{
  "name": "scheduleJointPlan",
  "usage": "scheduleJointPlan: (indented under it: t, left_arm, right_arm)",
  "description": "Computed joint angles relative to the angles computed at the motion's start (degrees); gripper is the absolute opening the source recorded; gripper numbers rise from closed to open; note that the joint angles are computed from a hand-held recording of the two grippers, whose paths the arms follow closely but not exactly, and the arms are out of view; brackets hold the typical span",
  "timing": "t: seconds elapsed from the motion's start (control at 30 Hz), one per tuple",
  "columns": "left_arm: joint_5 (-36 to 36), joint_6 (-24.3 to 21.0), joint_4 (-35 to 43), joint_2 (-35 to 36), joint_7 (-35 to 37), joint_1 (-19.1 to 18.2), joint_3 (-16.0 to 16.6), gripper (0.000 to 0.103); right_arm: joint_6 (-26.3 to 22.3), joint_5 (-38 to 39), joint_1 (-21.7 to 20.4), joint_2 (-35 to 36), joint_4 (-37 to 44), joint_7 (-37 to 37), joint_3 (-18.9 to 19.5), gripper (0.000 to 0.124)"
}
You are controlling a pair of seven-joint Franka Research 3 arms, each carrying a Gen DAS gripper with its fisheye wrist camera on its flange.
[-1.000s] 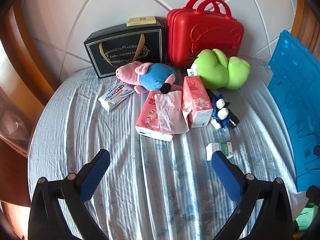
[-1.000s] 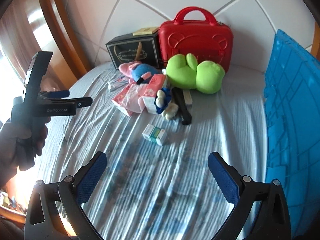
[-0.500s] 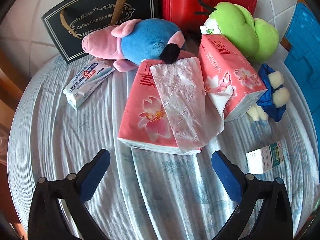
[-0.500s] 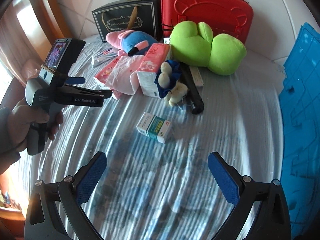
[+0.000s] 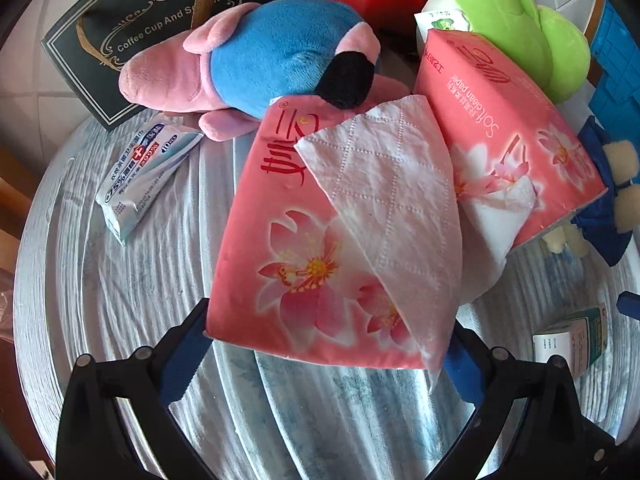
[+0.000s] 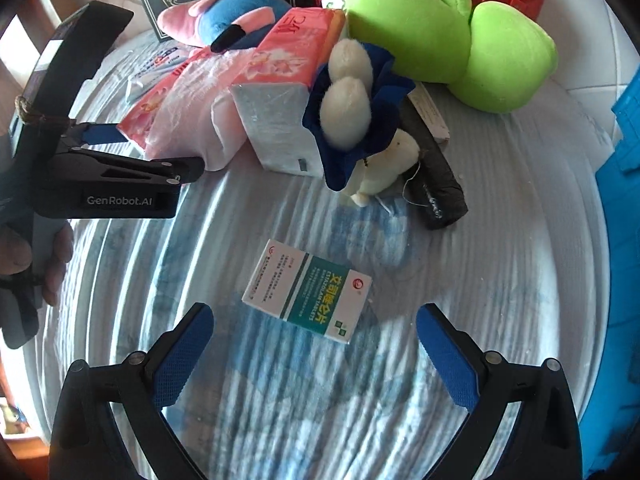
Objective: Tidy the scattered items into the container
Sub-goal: 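Grasp the pink tissue packs with the left gripper while the right gripper grasps the small white-green medicine box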
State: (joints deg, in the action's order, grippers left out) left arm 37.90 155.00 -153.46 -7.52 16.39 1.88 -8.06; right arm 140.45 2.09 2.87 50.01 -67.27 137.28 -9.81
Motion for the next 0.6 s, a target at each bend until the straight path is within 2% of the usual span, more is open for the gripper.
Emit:
scheduleJointPlan:
  t: [0.07, 0.13, 0.17, 0.2, 0.23, 0.27, 0.47, 0.6]
  left_arm:
    - [-0.04, -0.43, 0.35, 0.55, -0.22, -0.1, -0.12, 0.103]
    - [1.4, 0.07, 0.25, 0.53, -1.39, -0.11, -0.35, 0.095]
    - [1.92, -0.03, 0.25, 0.42, -1.89, -0.19, -0.49, 0.094]
    - [2.53, 0.14, 0.09, 0.16, -2.55, -0.23, -0.6, 0.093]
    - [3.01, 0.77, -0.26, -0.24, -3.11, -0.24, -0.62, 0.093]
    - [3.53, 1.32, -0.64, -0.72, -3.67, -0.24, -0.72, 0.092]
    - [5.93, 3.35, -3.83, -5.1, -8.07, 0.22, -1.95, 0.09]
    - [4.93, 2.32, -5.98, -8.14, -9.8, -0.02, -3.22, 0.09]
  right_arm:
    - [-1.16, 1.08, -0.86, 1.79, 2.57, 0.17, 0.71, 0.103]
    - [-1.44, 2.04, -1.41, 2.69, 3.73, 0.37, 1.24, 0.102]
    - [-1.39, 2.21, -1.35, 2.78, 3.78, 0.98, 1.08, 0.097]
    - [-1.17, 2.7, -1.52, 2.78, 3.66, 1.43, 1.26, 0.092]
    - [-1.15, 3.25, -1.78, 2.78, 3.61, 1.52, 1.63, 0.072]
    - [-1.67, 3.32, -1.77, 2.85, 3.88, 1.53, 1.65, 0.064]
    - [-0.82, 2.87, -0.79, 0.76, 1.29, 1.17, 1.41, 0.064]
    - [0.63, 2.94, 0.01, -1.2, -1.37, 1.24, 1.43, 0.064]
